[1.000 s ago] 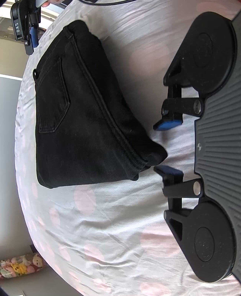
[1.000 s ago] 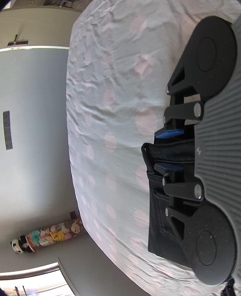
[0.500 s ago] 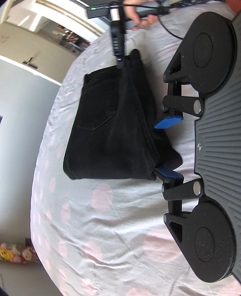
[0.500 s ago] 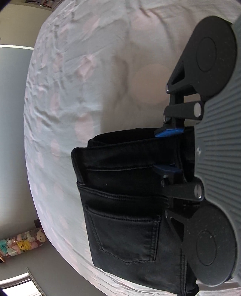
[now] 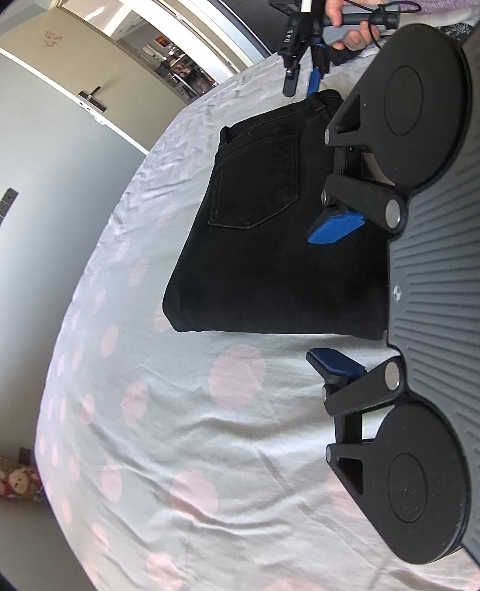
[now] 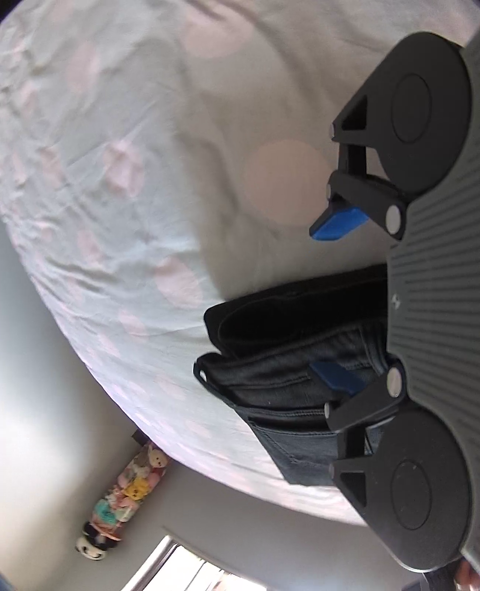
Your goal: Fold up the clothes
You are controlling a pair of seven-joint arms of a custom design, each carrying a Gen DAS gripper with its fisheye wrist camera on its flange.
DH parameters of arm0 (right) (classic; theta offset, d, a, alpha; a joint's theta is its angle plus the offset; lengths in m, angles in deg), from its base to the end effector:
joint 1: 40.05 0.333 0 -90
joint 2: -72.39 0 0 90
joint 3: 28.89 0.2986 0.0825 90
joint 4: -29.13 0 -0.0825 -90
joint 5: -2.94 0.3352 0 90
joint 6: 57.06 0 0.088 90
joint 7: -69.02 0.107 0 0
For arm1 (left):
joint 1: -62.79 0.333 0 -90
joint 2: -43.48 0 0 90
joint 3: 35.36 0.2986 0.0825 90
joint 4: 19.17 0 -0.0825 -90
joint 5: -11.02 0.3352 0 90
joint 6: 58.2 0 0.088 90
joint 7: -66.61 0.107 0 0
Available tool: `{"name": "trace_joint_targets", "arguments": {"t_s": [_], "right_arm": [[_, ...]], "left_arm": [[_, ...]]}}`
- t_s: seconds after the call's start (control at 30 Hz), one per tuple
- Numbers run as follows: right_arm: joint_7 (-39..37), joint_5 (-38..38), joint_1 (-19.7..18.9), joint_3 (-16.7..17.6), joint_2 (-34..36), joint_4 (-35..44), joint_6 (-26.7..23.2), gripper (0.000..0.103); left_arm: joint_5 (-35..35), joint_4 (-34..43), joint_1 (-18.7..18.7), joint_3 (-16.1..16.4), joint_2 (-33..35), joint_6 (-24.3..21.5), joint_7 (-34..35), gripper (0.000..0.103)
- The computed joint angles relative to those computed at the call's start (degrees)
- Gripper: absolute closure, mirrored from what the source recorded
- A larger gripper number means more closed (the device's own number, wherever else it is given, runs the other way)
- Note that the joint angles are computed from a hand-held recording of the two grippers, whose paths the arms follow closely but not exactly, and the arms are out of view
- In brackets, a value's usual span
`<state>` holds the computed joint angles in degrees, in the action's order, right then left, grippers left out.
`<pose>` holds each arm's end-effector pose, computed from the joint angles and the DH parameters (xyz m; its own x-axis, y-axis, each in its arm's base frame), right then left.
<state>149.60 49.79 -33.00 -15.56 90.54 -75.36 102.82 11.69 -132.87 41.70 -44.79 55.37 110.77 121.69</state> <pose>0.6015 0.1722 0.4379 -0.0116 -0.7959 -0.6053 -0.8488 0.3278 -0.4148 0.5197 -0.2997 0.4645 -0.0570 -0.9084 0.4141 -0.8102 -0.2003 -0.5509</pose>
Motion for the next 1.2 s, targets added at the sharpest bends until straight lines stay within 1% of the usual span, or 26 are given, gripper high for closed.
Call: {"name": "trace_joint_targets", "arguments": {"t_s": [0.07, 0.13, 0.2, 0.27, 0.33, 0.4, 0.47, 0.53, 0.57, 0.6, 0.63, 0.67, 0.7, 0.73, 0.8, 0.87, 0.97, 1.03, 1.1, 1.13, 1.2], "right_arm": [[-4.4, 6.8, -2.8, 2.2, 2.3, 1.8, -1.1, 0.022], [-9.1, 13.1, -4.8, 3.8, 4.9, 4.1, -2.6, 0.02], [-13.7, 17.8, -6.0, 4.7, 8.0, 7.4, -5.2, 0.019], [-16.7, 19.5, -6.6, 4.5, 11.3, 11.2, -9.4, 0.019], [-18.1, 19.1, -6.9, 4.0, 14.4, 15.2, -13.6, 0.017], [-20.2, 19.5, -7.8, 4.2, 17.5, 19.0, -17.6, 0.016], [-19.9, 18.9, -8.3, 4.1, 20.0, 22.5, -21.3, 0.016], [-18.9, 17.9, -8.5, 4.2, 22.6, 26.4, -24.9, 0.016], [-18.2, 17.3, -8.7, 4.3, 24.0, 28.6, -26.8, 0.017], [-17.0, 16.6, -8.6, 4.5, 25.7, 31.0, -28.6, 0.019], [-15.6, 15.4, -7.8, 4.2, 26.6, 32.5, -28.9, 0.019], [-14.2, 14.1, -7.1, 4.0, 27.6, 34.1, -29.1, 0.022], [-12.7, 12.8, -6.5, 3.9, 28.6, 35.8, -29.3, 0.027], [-11.1, 11.5, -5.9, 3.8, 29.4, 37.2, -29.4, 0.028], [-7.6, 9.7, -5.2, 3.6, 28.8, 36.9, -28.1, 0.034], [-3.9, 8.2, -4.3, 3.3, 27.6, 35.5, -26.0, 0.036], [4.0, 3.1, -2.1, 1.9, 28.0, 37.9, -25.3, 0.037], [10.4, -1.1, -0.7, 0.9, 28.6, 40.4, -26.1, 0.038], [15.5, -5.5, 0.6, 0.1, 29.5, 43.7, -27.7, 0.041], [17.5, -7.0, 0.9, 0.1, 29.4, 44.6, -28.0, 0.042], [20.8, -9.4, 1.5, 0.1, 29.1, 46.0, -28.4, 0.045]], "left_arm": [[-8.4, 3.6, 4.9, -4.8, 3.1, -2.1, 9.0, 0.026], [-15.3, 7.2, 8.2, -7.9, 6.4, -3.7, 16.3, 0.026], [-22.0, 10.8, 11.8, -11.3, 9.6, -6.2, 24.6, 0.026], [-26.5, 14.9, 14.5, -13.7, 13.1, -10.0, 32.4, 0.026], [-29.7, 19.7, 16.9, -15.5, 17.0, -15.4, 40.1, 0.026], [-34.2, 23.6, 19.1, -17.1, 20.5, -19.7, 45.4, 0.021], [-38.0, 27.3, 20.6, -18.0, 23.7, -23.8, 49.0, 0.021], [-40.8, 30.3, 20.5, -17.7, 25.8, -26.8, 49.3, 0.021], [-42.1, 31.8, 20.4, -17.5, 26.9, -28.3, 49.2, 0.027], [-41.6, 33.1, 19.0, -15.9, 27.4, -29.4, 46.9, 0.04], [-40.8, 34.5, 17.3, -14.2, 27.8, -30.4, 44.3, 0.041], [-40.0, 35.9, 15.8, -12.6, 28.4, -31.5, 41.7, 0.047], [-38.1, 37.8, 14.2, -10.9, 29.0, -33.1, 39.0, 0.05], [-36.6, 39.2, 13.2, -9.7, 29.3, -34.4, 36.8, 0.052], [-34.4, 41.8, 11.8, -8.2, 30.1, -37.1, 32.4, 0.055], [-32.0, 45.3, 10.4, -6.8, 31.7, -39.9, 27.3, 0.056], [-29.9, 52.3, 10.1, -6.6, 35.5, -45.6, 22.3, 0.058], [-28.7, 54.3, 9.9, -6.7, 36.4, -47.6, 20.9, 0.061], [-28.1, 54.2, 9.6, -6.7, 35.9, -47.7, 19.7, 0.065], [-28.3, 52.7, 9.7, -6.9, 35.0, -46.8, 19.6, 0.067], [-29.0, 49.4, 10.1, -7.3, 32.8, -44.9, 19.9, 0.078]]}}
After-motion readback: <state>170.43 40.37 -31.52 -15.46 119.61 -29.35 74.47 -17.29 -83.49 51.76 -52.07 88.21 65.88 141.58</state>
